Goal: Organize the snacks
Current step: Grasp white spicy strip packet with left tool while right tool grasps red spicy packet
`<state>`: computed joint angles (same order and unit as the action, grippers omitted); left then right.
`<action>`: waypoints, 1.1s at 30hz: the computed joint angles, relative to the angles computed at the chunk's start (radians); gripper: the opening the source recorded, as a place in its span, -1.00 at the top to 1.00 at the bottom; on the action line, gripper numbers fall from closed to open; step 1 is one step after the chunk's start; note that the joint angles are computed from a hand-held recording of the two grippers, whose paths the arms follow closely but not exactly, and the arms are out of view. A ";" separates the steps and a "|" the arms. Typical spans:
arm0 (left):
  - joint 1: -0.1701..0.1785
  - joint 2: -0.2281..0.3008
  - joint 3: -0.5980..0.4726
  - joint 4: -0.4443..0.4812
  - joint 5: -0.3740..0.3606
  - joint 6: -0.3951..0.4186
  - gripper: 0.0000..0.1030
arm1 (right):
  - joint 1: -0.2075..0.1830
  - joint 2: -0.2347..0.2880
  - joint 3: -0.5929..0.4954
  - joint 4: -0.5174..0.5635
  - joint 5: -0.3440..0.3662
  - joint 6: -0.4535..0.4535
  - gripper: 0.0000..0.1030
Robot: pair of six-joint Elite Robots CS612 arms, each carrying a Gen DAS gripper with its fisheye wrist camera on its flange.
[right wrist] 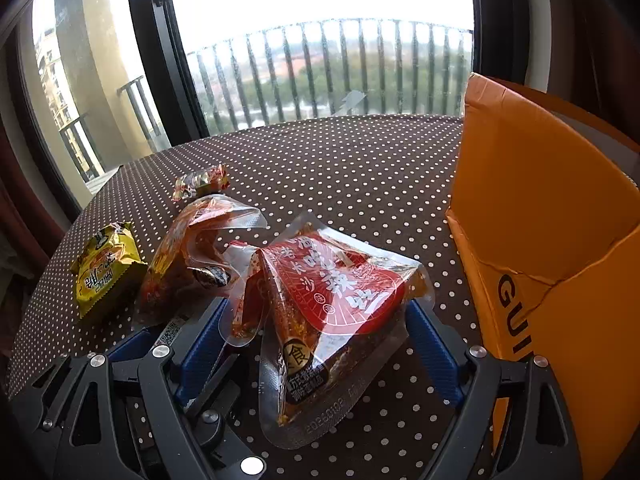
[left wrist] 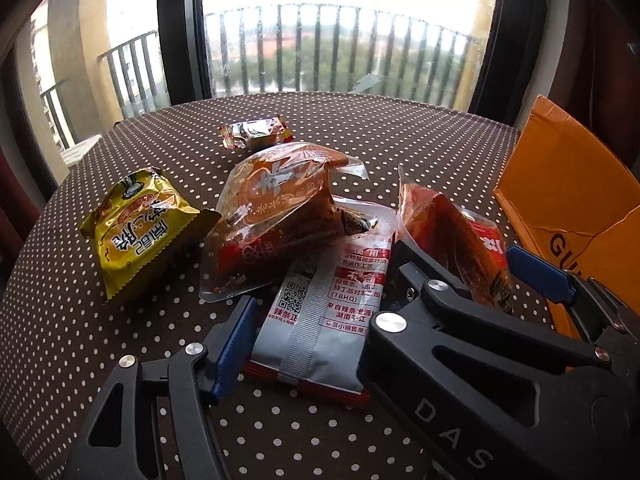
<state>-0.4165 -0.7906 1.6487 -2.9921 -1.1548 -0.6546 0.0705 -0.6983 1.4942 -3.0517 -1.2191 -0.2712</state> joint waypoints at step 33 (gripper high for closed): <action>-0.077 -0.052 0.103 -0.011 0.067 -0.049 -0.10 | -0.070 -0.105 0.180 0.037 0.072 -0.153 0.14</action>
<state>-0.4930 -0.8429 1.7521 -3.0034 -1.0879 -0.7038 0.0007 -0.8030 1.6743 -3.0147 -1.1466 -0.4239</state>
